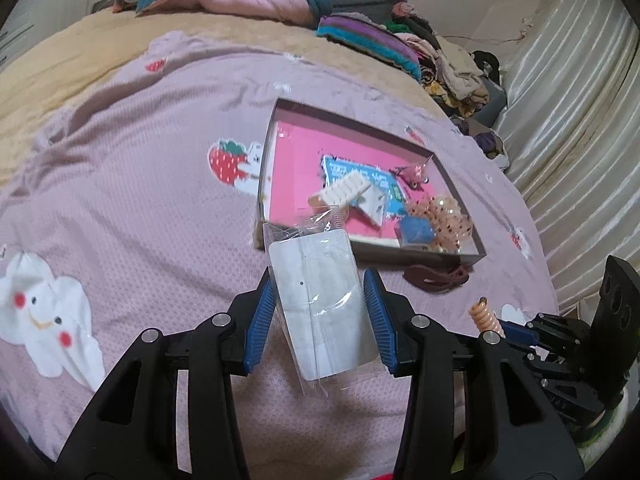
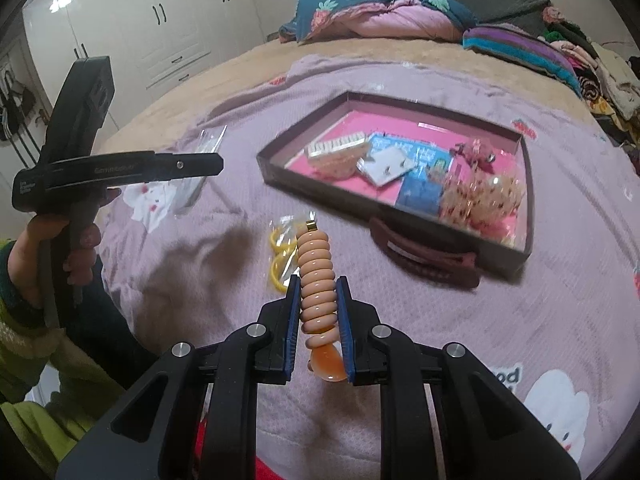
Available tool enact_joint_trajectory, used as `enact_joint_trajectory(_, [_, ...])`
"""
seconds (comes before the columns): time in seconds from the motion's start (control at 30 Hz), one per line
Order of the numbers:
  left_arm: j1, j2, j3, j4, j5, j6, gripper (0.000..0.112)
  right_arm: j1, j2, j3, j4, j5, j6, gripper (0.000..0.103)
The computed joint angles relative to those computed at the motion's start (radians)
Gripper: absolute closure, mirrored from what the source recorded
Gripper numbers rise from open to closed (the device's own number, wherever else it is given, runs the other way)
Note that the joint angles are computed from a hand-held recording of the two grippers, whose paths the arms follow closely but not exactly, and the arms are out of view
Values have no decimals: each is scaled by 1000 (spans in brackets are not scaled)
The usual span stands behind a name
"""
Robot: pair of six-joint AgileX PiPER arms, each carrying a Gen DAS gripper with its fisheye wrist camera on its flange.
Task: Organize jewelry
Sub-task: 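Carry the bagged card and spiral hair tie into the tray and release both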
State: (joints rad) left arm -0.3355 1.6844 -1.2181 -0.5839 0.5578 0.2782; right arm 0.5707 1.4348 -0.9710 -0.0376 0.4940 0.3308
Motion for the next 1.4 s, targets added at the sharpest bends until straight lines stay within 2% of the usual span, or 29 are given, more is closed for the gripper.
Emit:
enact_joint_trajectory(0.4, [-39, 53, -169, 67, 36, -48, 76, -87, -29, -88, -25, 29, -21, 86])
enact_joint_trajectory(0.87, [-128, 185, -407, 162, 89, -130, 76, -218, -39, -147, -37, 32, -33, 86])
enact_joint_trajectory(1.4, [-184, 362, -641, 240, 168, -211, 76, -368, 29, -204, 71, 7, -147, 86])
